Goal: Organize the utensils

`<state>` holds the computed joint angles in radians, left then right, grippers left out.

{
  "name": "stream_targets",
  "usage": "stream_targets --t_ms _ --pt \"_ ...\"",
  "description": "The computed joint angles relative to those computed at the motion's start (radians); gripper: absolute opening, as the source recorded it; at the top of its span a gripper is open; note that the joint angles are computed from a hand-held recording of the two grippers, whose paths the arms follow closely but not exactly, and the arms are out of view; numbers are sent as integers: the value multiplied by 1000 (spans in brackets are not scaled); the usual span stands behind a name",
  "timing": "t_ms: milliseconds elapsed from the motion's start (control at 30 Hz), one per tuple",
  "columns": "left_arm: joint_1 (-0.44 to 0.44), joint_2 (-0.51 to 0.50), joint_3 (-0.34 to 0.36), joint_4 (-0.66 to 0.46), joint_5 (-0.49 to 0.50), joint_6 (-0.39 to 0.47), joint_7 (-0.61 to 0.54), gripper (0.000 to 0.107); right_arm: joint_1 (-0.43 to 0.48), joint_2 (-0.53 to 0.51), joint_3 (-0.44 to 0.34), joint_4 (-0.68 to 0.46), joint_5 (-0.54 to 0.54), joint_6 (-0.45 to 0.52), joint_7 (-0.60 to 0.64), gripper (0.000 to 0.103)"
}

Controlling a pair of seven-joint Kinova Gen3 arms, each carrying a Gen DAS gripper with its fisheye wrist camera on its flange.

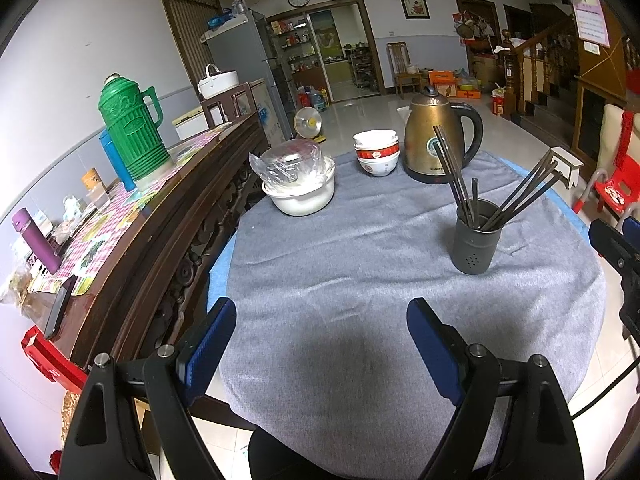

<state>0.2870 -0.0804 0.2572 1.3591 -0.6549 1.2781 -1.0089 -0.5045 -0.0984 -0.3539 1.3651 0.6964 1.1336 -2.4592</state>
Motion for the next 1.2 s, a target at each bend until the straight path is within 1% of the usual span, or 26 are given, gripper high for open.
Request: stream_targets --t_ms 1200 --pt "-13 -9 3 13 9 -4 -10 88 -9 3 -6 -2 8 11 -12 61"
